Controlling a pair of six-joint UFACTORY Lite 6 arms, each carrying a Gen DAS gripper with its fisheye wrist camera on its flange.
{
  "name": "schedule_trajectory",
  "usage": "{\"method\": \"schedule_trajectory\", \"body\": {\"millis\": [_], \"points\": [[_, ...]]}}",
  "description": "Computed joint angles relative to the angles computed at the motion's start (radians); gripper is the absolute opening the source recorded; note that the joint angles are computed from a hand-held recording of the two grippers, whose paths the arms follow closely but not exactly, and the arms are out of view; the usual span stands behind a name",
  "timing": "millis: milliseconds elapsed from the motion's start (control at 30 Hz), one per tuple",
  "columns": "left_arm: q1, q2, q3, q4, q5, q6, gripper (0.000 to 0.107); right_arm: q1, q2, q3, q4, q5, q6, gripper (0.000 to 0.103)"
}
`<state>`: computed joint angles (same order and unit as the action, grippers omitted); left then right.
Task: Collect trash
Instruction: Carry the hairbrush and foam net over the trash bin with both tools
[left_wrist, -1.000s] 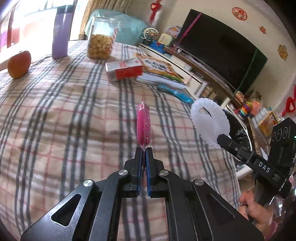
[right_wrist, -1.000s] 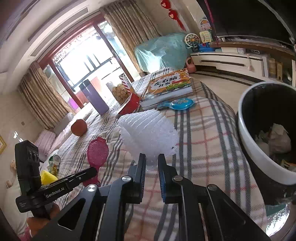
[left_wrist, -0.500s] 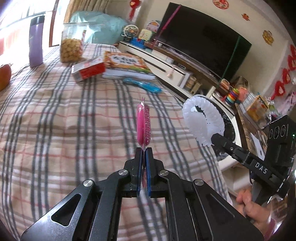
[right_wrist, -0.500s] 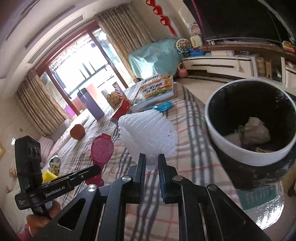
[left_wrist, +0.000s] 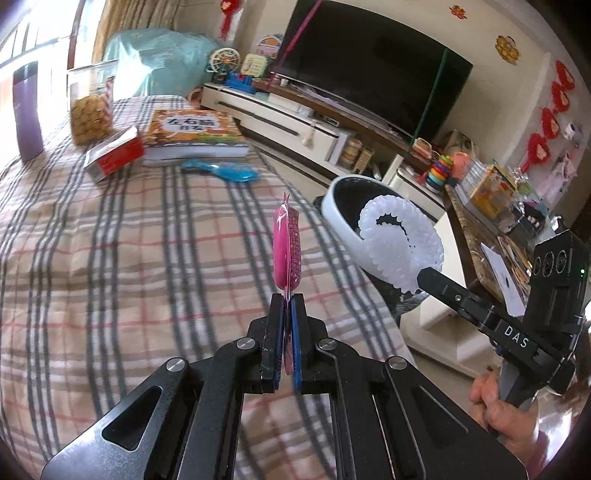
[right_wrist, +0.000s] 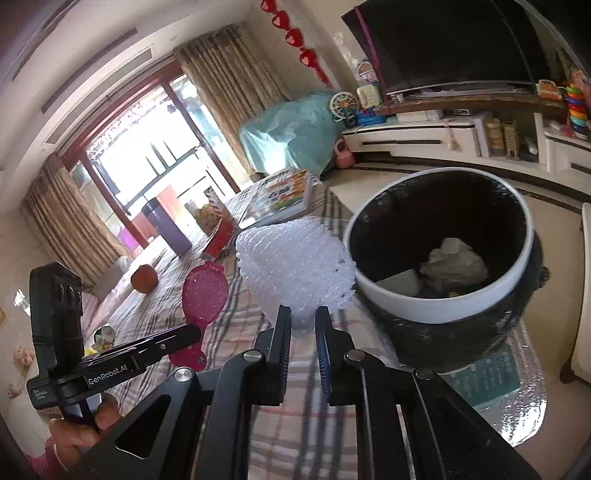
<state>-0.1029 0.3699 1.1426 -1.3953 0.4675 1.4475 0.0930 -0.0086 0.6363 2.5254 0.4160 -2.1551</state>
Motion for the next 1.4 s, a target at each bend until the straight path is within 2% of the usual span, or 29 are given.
{"method": "schedule_trajectory", "body": {"millis": [400,667,1167,1400], "points": [[-0.119,0.031,0.071,0.069,-0.018,-0.097,0.003,-0.146,-0.091,-0.067,-0.128,0.011,0.084,0.013],[-0.191,0.077,0.16,0.151,-0.039,-0.197,0.003,-0.228,-0.082,-0.06,-0.219,0.032,0.139,0.013],[-0.281,0.24,0.417,0.377,-0.038,-0.464,0.003,-0.343,0.011,0.028,-0.362,0.049,0.217,0.013],[-0.304,0.371,0.609,0.523,-0.005,-0.628,0.003,-0.373,0.092,0.106,-0.432,0.039,0.262,0.013]]}}
